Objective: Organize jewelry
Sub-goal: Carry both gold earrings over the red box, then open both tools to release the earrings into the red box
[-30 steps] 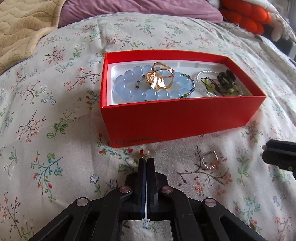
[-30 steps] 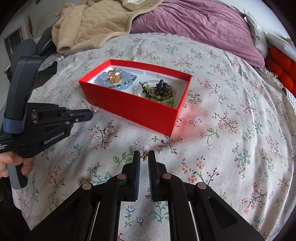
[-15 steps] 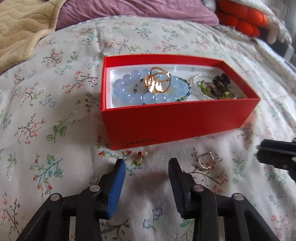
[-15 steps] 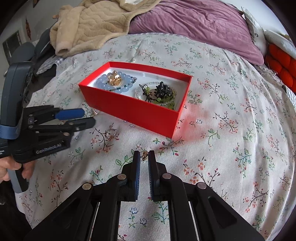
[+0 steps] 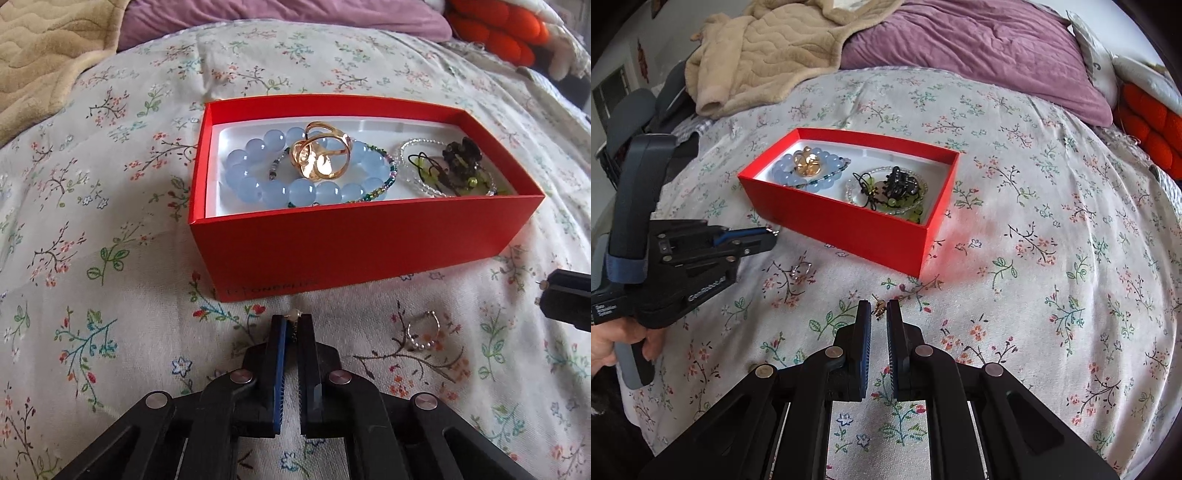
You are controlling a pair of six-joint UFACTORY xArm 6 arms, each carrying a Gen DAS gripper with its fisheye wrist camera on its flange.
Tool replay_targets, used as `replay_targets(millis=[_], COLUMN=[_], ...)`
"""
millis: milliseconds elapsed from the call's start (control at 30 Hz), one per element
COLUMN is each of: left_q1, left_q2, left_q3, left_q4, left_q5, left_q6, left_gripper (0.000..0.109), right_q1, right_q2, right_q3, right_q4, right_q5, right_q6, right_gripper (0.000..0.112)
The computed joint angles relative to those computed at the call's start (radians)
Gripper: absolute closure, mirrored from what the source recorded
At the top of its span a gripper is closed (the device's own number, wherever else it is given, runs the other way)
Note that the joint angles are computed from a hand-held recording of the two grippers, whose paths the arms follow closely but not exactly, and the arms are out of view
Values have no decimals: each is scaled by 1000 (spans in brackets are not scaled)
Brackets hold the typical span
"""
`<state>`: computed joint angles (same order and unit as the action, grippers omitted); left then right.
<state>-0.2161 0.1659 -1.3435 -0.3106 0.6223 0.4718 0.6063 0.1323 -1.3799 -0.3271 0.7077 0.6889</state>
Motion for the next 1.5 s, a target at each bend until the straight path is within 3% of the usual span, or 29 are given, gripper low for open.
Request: replay_targets(millis=[833, 1500], left_q1=[77, 52], left_q2=[-90, 105], left_q3=[-92, -311], left_q4=[-127, -218], left_q5=[228, 247], left_q6=[24, -37], left_gripper=[109, 109], right_q1=[3, -62], right_q2=[83, 267], right_q3=[-221, -435], right_q4=[23, 159], right_q5=[95, 105], right_q6=[32, 27], right_gripper=[103, 103])
